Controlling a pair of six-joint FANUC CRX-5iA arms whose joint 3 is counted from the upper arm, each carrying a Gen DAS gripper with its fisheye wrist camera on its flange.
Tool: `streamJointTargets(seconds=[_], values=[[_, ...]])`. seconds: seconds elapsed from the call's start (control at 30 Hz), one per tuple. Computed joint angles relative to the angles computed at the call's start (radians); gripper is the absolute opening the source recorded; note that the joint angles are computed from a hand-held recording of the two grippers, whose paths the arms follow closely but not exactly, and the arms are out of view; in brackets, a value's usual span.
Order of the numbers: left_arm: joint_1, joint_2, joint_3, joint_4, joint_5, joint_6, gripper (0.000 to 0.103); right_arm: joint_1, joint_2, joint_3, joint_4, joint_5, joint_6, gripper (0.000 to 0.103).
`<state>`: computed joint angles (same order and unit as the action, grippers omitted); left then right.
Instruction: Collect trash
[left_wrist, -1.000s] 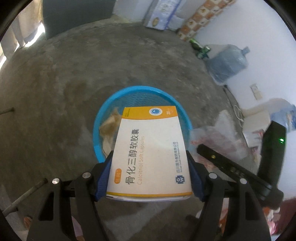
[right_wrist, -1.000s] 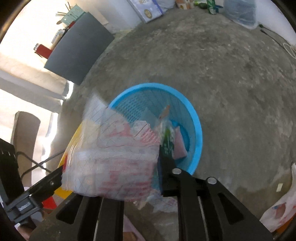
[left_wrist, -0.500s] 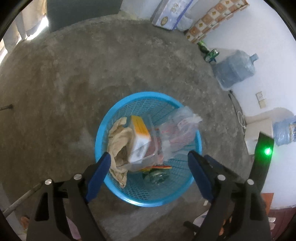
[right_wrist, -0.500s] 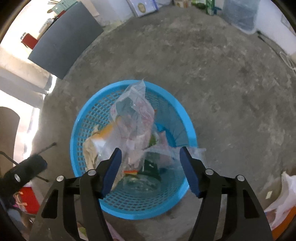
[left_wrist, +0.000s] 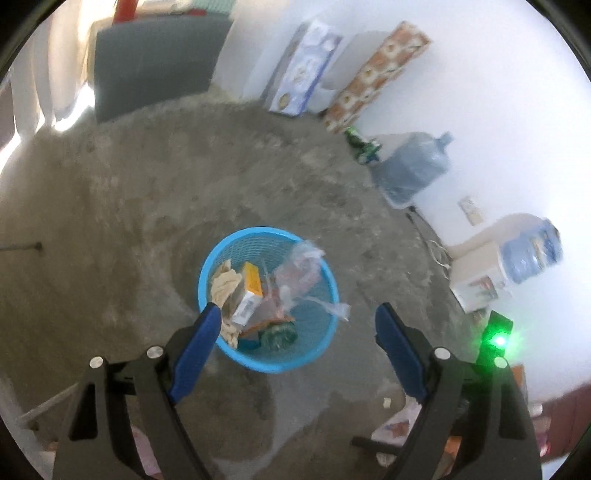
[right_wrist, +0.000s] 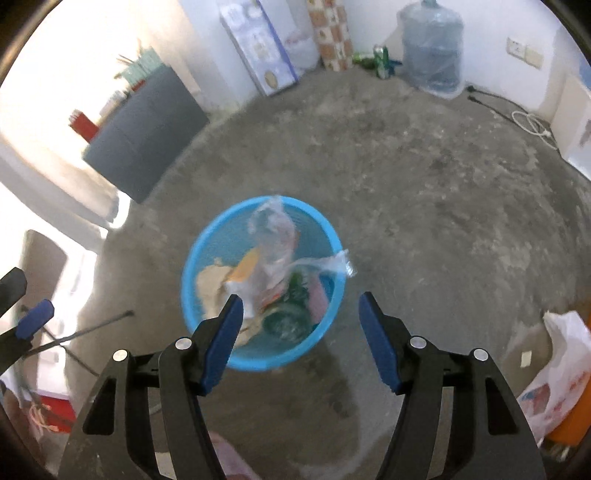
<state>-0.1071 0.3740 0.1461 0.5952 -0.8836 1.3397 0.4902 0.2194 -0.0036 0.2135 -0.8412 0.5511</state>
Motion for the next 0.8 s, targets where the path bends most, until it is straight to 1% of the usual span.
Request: streamJointTargets(seconds=[0.03,0.1,0.17,0.2,0.23,0.27,0.33,0.37,0.4,0.43,0.47,0.53,0.57,0.6,0.63,0.7,0.73,0.8], values=[[0.012,-0.058,-0.055,0.041,-0.002,-0.05,0.085,0.014,-0.033,-0.025,0.01,0.007,-0.013,0.064],[0.028,-0.137,-0.116,0.061,-0.006,-0.107,0.088,0.058,-0.106,-0.078,0.043,0.019,-0.035,0.067],[0.054,-0.251,-0.19,0.045,-0.001,-0.148,0.091,0.098,-0.153,-0.108,0.07,0.025,-0.036,0.073],[0.066,-0.291,-0.216,0.041,0.001,-0.165,0.091,0.118,-0.17,-0.117,0.085,0.024,-0.038,0.075],[0.086,-0.357,-0.261,0.033,0.008,-0.185,0.092,0.142,-0.191,-0.132,0.113,0.026,-0.054,0.079],[0.103,-0.408,-0.297,0.025,0.018,-0.194,0.095,0.17,-0.212,-0.148,0.152,0.03,-0.076,0.082],[0.147,-0.543,-0.394,-0.008,0.056,-0.198,0.097,0.235,-0.232,-0.162,0.247,0.02,-0.11,0.083],[0.159,-0.587,-0.418,-0.047,0.071,-0.176,0.097,0.257,-0.231,-0.161,0.279,0.013,-0.11,0.083],[0.18,-0.66,-0.454,-0.123,0.093,-0.13,0.097,0.285,-0.228,-0.16,0.322,0.008,-0.112,0.084],[0.192,-0.701,-0.473,-0.165,0.102,-0.099,0.097,0.321,-0.225,-0.156,0.37,0.009,-0.112,0.087],[0.209,-0.749,-0.495,-0.213,0.106,-0.057,0.097,0.345,-0.221,-0.149,0.396,0.019,-0.105,0.088],[0.25,-0.841,-0.529,-0.306,0.088,0.044,0.097,0.386,-0.222,-0.155,0.459,0.046,-0.131,0.094],[0.26,-0.863,-0.535,-0.337,0.08,0.079,0.097,0.404,-0.222,-0.161,0.497,0.061,-0.148,0.095],[0.274,-0.898,-0.538,-0.391,0.059,0.136,0.097,0.424,-0.223,-0.168,0.539,0.072,-0.167,0.095],[0.289,-0.922,-0.545,-0.42,0.051,0.161,0.097,0.445,-0.22,-0.175,0.578,0.079,-0.192,0.095],[0.292,-0.967,-0.543,-0.525,0.03,0.255,0.097,0.484,-0.206,-0.169,0.63,0.064,-0.22,0.095],[0.279,-0.988,-0.536,-0.602,0.024,0.323,0.097,0.504,-0.197,-0.161,0.646,0.053,-0.223,0.095],[0.279,-1.024,-0.545,-0.665,0.021,0.379,0.097,0.528,-0.191,-0.157,0.642,0.063,-0.204,0.095]])
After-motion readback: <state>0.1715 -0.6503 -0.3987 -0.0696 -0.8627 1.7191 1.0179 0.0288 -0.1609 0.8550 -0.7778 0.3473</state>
